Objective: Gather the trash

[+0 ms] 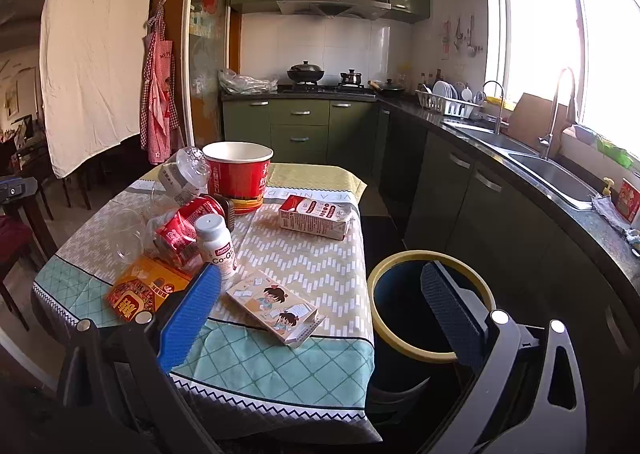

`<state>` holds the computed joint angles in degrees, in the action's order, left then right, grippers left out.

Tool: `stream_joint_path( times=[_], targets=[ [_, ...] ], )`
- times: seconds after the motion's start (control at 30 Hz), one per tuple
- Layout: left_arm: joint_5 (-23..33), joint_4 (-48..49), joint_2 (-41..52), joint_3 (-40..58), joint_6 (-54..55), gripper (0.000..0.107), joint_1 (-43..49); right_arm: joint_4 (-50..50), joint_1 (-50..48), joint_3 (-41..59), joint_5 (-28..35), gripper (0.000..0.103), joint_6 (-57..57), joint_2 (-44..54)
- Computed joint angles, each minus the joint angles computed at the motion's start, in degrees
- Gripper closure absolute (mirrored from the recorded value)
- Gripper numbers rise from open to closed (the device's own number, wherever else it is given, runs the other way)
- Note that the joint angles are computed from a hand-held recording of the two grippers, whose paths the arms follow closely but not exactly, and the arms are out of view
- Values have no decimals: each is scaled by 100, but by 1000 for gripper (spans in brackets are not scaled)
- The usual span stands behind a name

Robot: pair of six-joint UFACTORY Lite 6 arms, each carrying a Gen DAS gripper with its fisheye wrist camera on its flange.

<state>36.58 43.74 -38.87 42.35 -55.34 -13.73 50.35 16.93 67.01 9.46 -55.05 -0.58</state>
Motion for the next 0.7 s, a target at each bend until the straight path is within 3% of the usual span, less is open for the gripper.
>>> stream_joint_path(
  times=[0.17,0.5,0.7],
  targets=[
    [70,207,-167,-124,-201,10,-91,420,27,-247,-47,4,-525,-349],
    [203,278,-388,-411,-339,10,-152,-557,70,77,99,4,707,-126],
    [513,640,-379,-447,-708,10,-479,-484,36,117,109,4,765,-92]
  ],
)
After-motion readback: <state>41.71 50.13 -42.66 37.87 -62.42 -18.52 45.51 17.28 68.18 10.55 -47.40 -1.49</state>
